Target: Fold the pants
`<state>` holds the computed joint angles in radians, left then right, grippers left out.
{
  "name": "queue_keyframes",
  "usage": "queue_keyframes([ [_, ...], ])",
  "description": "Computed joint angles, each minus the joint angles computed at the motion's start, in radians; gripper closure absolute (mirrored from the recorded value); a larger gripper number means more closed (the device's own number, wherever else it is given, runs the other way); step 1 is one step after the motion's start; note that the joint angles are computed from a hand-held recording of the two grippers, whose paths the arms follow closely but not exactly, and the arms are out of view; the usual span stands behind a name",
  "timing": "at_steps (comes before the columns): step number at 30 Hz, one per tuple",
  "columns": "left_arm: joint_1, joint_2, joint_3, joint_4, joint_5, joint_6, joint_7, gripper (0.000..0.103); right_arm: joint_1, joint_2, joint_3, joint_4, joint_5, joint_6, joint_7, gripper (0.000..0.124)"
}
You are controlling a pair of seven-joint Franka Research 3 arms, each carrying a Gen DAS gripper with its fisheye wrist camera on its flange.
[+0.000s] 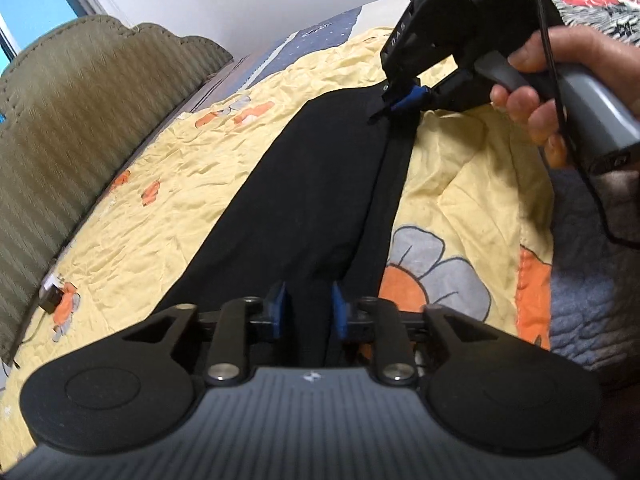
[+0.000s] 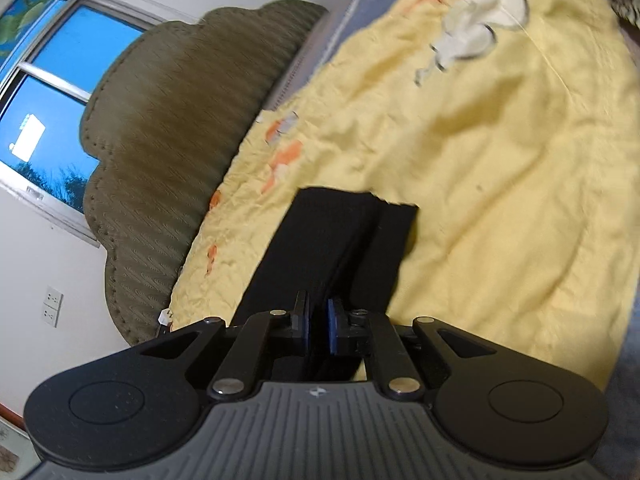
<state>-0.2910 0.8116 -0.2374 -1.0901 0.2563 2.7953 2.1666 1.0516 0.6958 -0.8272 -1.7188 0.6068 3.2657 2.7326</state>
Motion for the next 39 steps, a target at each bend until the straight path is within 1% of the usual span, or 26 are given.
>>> queue_keyframes([
  [2, 0.002, 0.004, -0.003, 0.004, -0.003, -0.003, 0.003, 0.076, -0.014, -0.011, 0.018, 0.003, 0.002, -0.011, 0.007, 0.115],
  [3, 0.004, 0.004, -0.005, 0.005, -0.006, -0.003, 0.003, 0.076, -0.019, -0.023, 0.033, -0.007, 0.009, 0.0, 0.021, 0.115],
  [4, 0.008, 0.004, -0.008, 0.007, -0.011, -0.007, 0.003, 0.076, -0.003, -0.028, 0.023, -0.025, 0.019, 0.015, 0.034, 0.115],
  [5, 0.011, 0.01, -0.014, 0.015, -0.018, -0.016, 0.008, 0.076, 0.019, -0.023, 0.001, -0.031, 0.029, 0.009, 0.03, 0.114],
  [6, 0.012, 0.022, -0.018, 0.036, -0.024, -0.03, 0.015, 0.077, 0.01, -0.03, 0.014, -0.039, 0.019, 0.023, 0.02, 0.114],
  [7, 0.013, 0.028, -0.023, 0.046, -0.031, -0.036, 0.021, 0.081, -0.03, -0.038, 0.062, -0.032, 0.017, 0.049, 0.003, 0.114],
  [8, 0.014, 0.035, -0.029, 0.061, -0.041, -0.053, 0.027, 0.086, -0.058, -0.032, 0.092, -0.019, 0.035, 0.074, 0.002, 0.114],
  [10, 0.011, 0.039, -0.03, 0.068, -0.052, -0.058, 0.03, 0.088, -0.141, -0.02, 0.174, 0.018, 0.033, 0.114, 0.012, 0.114],
  [11, 0.011, 0.041, -0.029, 0.071, -0.057, -0.06, 0.031, 0.09, -0.157, -0.001, 0.181, 0.052, 0.047, 0.104, -0.022, 0.115],
  [13, 0.017, 0.046, -0.043, 0.079, -0.074, -0.067, 0.045, 0.094, -0.149, 0.042, 0.136, 0.123, 0.055, 0.021, -0.051, 0.114],
  [15, 0.022, 0.047, -0.048, 0.082, -0.092, -0.069, 0.048, 0.097, -0.129, 0.075, 0.095, 0.147, 0.039, 0.02, -0.026, 0.114],
  [17, 0.031, 0.048, -0.059, 0.085, -0.113, -0.072, 0.05, 0.099, -0.043, 0.117, -0.017, 0.129, 0.062, 0.002, 0.005, 0.115],
  [18, 0.037, 0.05, -0.068, 0.088, -0.125, -0.076, 0.056, 0.099, -0.024, 0.121, -0.036, 0.113, 0.061, 0.013, 0.024, 0.119],
  [20, 0.049, 0.044, -0.085, 0.079, -0.147, -0.068, 0.073, 0.1, 0.003, 0.119, -0.041, 0.071, 0.101, 0.087, 0.042, 0.119],
  [21, 0.055, 0.035, -0.091, 0.065, -0.157, -0.058, 0.077, 0.1, -0.008, 0.105, -0.008, 0.052, 0.121, 0.159, 0.039, 0.119],
  [22, 0.061, 0.026, -0.098, 0.05, -0.168, -0.048, 0.08, 0.1, -0.016, 0.079, 0.022, 0.03, 0.126, 0.201, 0.032, 0.119],
  [23, 0.071, 0.017, -0.111, 0.036, -0.179, -0.045, 0.094, 0.1, -0.003, 0.074, 0.017, 0.018, 0.147, 0.213, 0.019, 0.119],
  [25, 0.086, 0.003, -0.13, 0.013, -0.195, -0.036, 0.121, 0.1, 0.043, 0.086, -0.032, 0.011, 0.201, 0.189, -0.022, 0.119],
  [26, 0.085, 0.004, -0.128, 0.013, -0.198, -0.037, 0.124, 0.1, 0.05, 0.09, -0.041, 0.011, 0.217, 0.179, -0.038, 0.119],
  [27, 0.083, 0.005, -0.126, 0.016, -0.202, -0.042, 0.124, 0.1, 0.043, 0.085, -0.029, 0.011, 0.227, 0.177, -0.047, 0.119],
  [28, 0.083, 0.005, -0.127, 0.018, -0.207, -0.05, 0.125, 0.1, 0.023, 0.073, 0.002, 0.011, 0.233, 0.19, -0.048, 0.119],
  [29, 0.086, 0.0, -0.131, 0.012, -0.212, -0.051, 0.132, 0.1, 0.021, 0.068, 0.012, 0.007, 0.244, 0.203, -0.05, 0.119],
  [32, 0.089, -0.013, -0.136, -0.009, -0.22, -0.041, 0.152, 0.1, 0.081, 0.1, -0.056, 0.002, 0.339, 0.171, -0.1, 0.119],
  [35, 0.079, -0.006, -0.123, 0.001, -0.219, -0.066, 0.147, 0.1, 0.125, 0.126, -0.104, -0.005, 0.423, 0.13, -0.124, 0.119],
  [37, 0.069, 0.003, -0.109, 0.011, -0.21, -0.081, 0.146, 0.1, 0.16, 0.15, -0.155, -0.009, 0.449, 0.065, -0.132, 0.119],
  [39, 0.064, 0.009, -0.103, 0.021, -0.212, -0.087, 0.131, 0.1, 0.205, 0.188, -0.228, -0.021, 0.427, -0.014, -0.089, 0.12],
])
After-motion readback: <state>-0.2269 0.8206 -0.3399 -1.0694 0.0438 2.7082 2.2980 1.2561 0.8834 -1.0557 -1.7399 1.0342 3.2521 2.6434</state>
